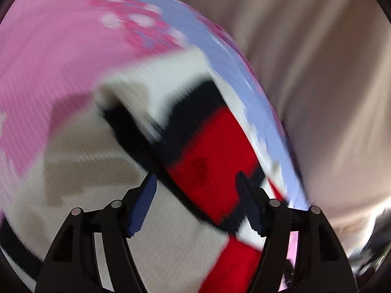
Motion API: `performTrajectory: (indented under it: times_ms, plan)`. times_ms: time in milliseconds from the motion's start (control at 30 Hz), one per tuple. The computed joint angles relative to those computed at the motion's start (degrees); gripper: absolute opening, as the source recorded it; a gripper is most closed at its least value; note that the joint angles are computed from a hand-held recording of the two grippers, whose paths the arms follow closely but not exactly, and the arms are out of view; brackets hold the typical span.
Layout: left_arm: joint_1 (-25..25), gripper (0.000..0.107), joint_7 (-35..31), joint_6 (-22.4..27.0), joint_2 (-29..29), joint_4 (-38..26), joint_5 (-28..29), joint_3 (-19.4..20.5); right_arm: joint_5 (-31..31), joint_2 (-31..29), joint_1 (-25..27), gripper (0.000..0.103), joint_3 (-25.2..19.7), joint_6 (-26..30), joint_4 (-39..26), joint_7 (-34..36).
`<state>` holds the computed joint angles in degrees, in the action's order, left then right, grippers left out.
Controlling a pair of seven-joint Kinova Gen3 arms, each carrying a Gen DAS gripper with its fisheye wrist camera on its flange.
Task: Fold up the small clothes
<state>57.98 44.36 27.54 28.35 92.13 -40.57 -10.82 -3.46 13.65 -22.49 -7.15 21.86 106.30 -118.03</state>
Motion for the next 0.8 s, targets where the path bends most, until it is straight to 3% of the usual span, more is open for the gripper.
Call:
performTrajectory:
  times_ms: [133,233,267,300,333,467,533,600,700,800]
  plan:
    - [4.65,0.064,9.32,-7.56,-1.41,6.75,-2.15,-10.02,-2.20,6.37,0.28,0.061,-0.14,0.67,-5.47,-1.90]
    - [7.25,0.055,16.31,-13.31,-1.07,9.62,-6.28,-15.43,-1.30,9.68,-1.91,0.058,0.82,1.81,-8.86,-3.25]
    - [6.41,0.038,17.71,-14.78,-0.78,10.10,-7.66,-15.22,-0.43,10.48,-3.05,0.045,1.55,2.36,-9.85,-4.07]
    - [4.89,0.011,18.18,-15.33,-0.65,10.01,-8.53,-13.95,-0.31,11.50,-3.26,0.035,1.21,3.67,-11.48,-3.95]
    - [4.31,0.007,17.75,-14.94,-0.36,9.38,-8.50,-12.98,-0.98,12.14,-2.44,0.010,0.14,4.06,-12.50,-3.09]
    - [10.49,0.006,13.40,-6.70,-3.39,7.58,-9.42,-16.92,-1.60,6.94,-1.63,0.008,-0.68,-2.07,-11.69,-1.70]
    - [10.47,0.006,8.74,-2.37,-3.77,5.53,-6.64,-15.71,0.45,2.39,-2.20,0.008,0.24,-5.25,-10.68,-2.33]
    - [6.22,0.007,4.08,-1.16,-2.20,3.90,-3.05,-11.04,4.69,0.68,-1.33,0.008,-0.16,-4.84,-10.85,-4.69]
    - [-0.05,0.006,-0.22,-0.58,0.92,2.31,2.49,-3.85,4.86,5.86,-2.80,0.008,3.29,0.32,-11.91,-3.83]
    - [0.32,0.007,0.98,1.71,1.55,1.68,0.35,-2.42,-1.59,11.45,2.56,0.007,-0.04,2.24,-10.67,-3.07]
